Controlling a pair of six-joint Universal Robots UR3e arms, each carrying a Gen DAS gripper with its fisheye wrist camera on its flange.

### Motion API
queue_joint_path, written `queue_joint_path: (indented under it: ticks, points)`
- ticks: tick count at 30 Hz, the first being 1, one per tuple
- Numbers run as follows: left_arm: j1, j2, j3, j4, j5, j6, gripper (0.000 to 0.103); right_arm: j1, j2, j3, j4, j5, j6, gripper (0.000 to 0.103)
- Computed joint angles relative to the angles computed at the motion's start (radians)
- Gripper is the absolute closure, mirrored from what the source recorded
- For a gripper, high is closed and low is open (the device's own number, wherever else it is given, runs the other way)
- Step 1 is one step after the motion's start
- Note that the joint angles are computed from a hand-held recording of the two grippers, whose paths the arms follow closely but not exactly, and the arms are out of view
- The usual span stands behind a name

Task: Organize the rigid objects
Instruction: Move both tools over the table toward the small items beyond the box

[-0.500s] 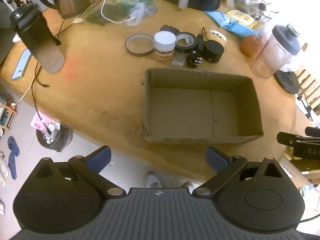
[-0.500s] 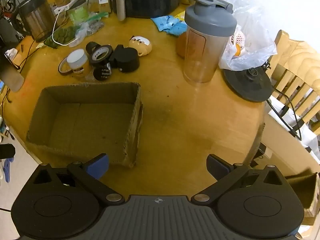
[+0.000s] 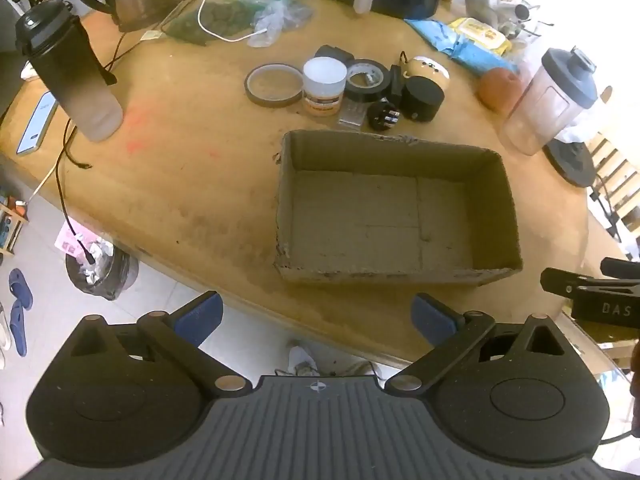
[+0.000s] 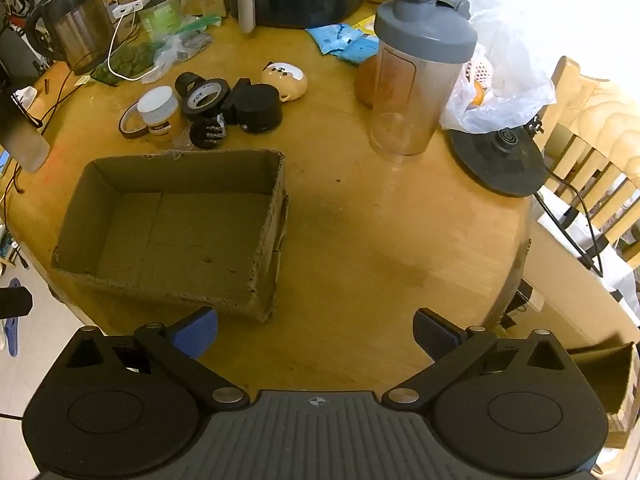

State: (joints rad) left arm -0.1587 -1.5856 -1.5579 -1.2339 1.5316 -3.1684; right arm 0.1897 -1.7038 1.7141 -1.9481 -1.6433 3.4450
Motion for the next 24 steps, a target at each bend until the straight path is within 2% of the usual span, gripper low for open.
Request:
queue_joint_path:
  ticks: [8, 13, 24]
  points:
    - [0.038, -0.039, 0.027, 0.007, -0.027, 0.056, 0.0, 0.05, 0.072, -0.041, -0.031, -0.024, 0.069, 0.0]
    - [0.073, -0.082, 0.072, 0.0, -0.083, 0.096, 0.0, 0.057, 0.138, -0.103, -0.039, -0.04, 0.112, 0.0]
    - [0.091, -0.224, 0.237, 0.001, -0.144, 0.144, 0.0, 0.046, 0.255, -0.249, -0.007, -0.069, 0.12, 0.0]
